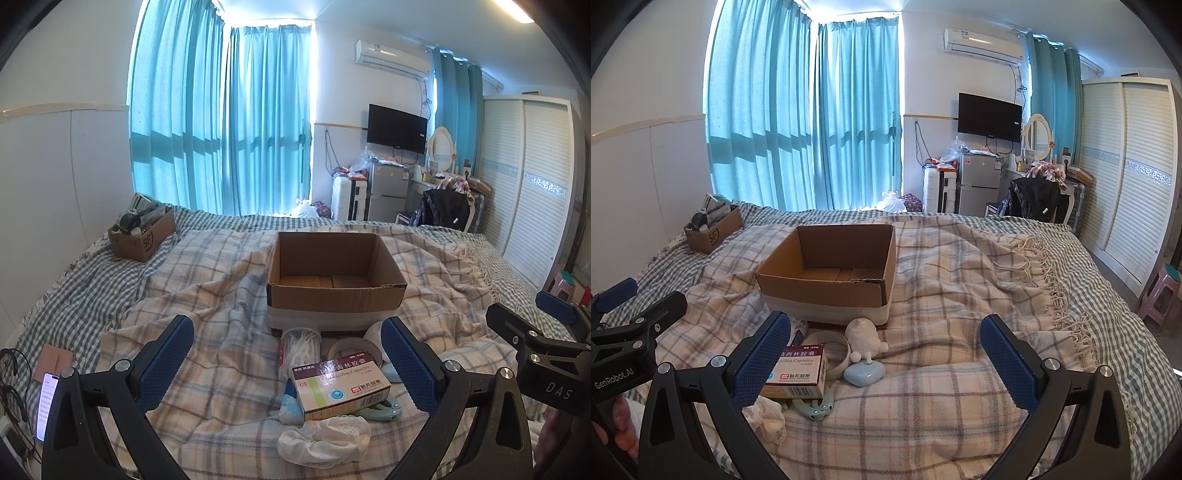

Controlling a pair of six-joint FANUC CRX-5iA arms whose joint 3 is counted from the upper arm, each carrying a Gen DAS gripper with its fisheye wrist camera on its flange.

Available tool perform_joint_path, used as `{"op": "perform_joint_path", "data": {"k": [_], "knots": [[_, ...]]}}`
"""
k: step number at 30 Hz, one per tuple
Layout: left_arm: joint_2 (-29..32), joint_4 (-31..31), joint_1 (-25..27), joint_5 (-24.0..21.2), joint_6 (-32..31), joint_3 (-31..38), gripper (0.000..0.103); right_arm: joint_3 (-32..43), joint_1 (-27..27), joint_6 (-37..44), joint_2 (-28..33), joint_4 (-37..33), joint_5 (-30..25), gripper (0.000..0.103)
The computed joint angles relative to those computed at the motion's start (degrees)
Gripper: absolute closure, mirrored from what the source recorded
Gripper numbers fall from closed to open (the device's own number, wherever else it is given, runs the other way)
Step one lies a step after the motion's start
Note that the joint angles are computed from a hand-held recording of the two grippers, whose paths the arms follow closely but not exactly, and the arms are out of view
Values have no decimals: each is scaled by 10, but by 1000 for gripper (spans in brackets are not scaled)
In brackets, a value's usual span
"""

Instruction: Organize objects

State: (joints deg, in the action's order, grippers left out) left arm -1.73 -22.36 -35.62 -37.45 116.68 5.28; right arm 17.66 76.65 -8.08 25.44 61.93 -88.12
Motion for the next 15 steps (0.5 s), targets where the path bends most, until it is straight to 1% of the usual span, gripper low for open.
{"op": "perform_joint_path", "data": {"k": [15], "knots": [[-3,-12,-5,-7,13,-1,0,-2,1,0,0,2,-1,0]]}}
